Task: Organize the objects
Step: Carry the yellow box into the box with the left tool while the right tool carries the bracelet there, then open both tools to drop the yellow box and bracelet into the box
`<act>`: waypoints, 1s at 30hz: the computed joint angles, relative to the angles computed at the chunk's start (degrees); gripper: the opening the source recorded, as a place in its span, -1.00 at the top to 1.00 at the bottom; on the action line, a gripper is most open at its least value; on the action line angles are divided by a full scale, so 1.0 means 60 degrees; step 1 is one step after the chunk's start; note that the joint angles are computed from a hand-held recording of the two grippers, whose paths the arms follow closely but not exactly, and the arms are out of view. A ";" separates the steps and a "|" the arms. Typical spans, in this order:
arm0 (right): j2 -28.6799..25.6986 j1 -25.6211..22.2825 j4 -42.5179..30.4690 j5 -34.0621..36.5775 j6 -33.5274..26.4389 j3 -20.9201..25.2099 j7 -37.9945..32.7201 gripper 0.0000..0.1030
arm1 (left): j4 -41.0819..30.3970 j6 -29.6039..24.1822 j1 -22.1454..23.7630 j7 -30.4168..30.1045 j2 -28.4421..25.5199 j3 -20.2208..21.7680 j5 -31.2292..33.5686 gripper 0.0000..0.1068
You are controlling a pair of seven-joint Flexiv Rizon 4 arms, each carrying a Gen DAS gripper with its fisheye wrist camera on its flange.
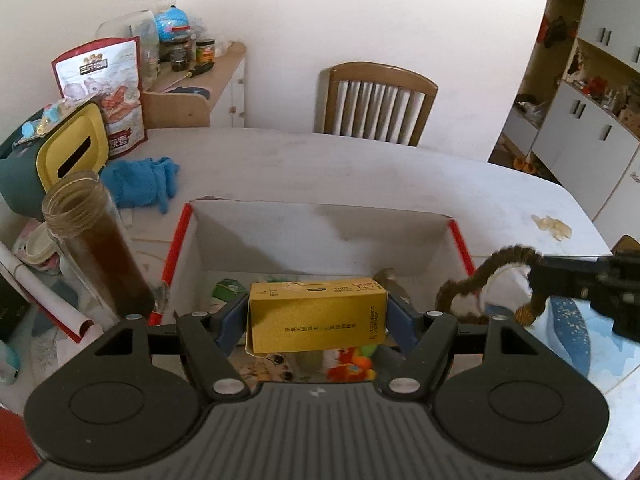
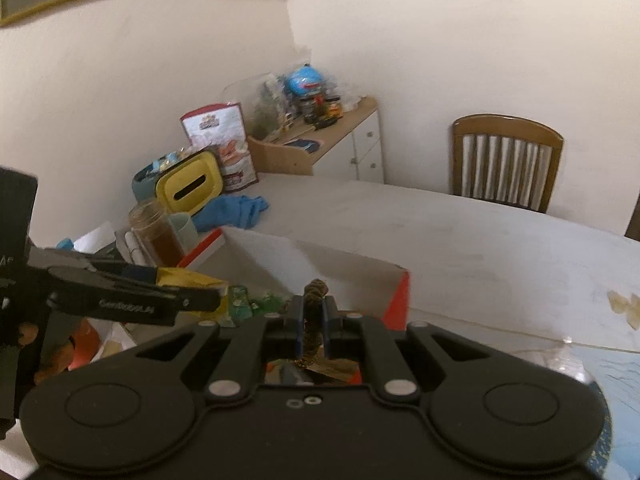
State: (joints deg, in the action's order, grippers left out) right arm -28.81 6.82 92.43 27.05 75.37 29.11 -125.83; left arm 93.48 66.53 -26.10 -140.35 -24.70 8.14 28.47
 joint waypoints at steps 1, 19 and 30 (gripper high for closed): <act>-0.0025 0.0119 0.0007 -0.0086 -0.0054 -0.0074 0.0089 0.85 | -0.0022 -0.0020 0.0033 0.0024 -0.0042 0.0008 -0.0002 -0.36; -0.0450 0.1186 0.0363 -0.1667 -0.0697 -0.0729 0.0931 0.85 | -0.1014 -0.0300 0.0438 0.1643 -0.1443 -0.0021 -0.1281 -0.36; -0.0898 0.1831 0.0556 -0.3114 -0.0526 -0.1330 0.1730 0.85 | -0.1381 -0.0872 0.0721 0.2804 -0.1968 -0.0314 -0.2298 -0.36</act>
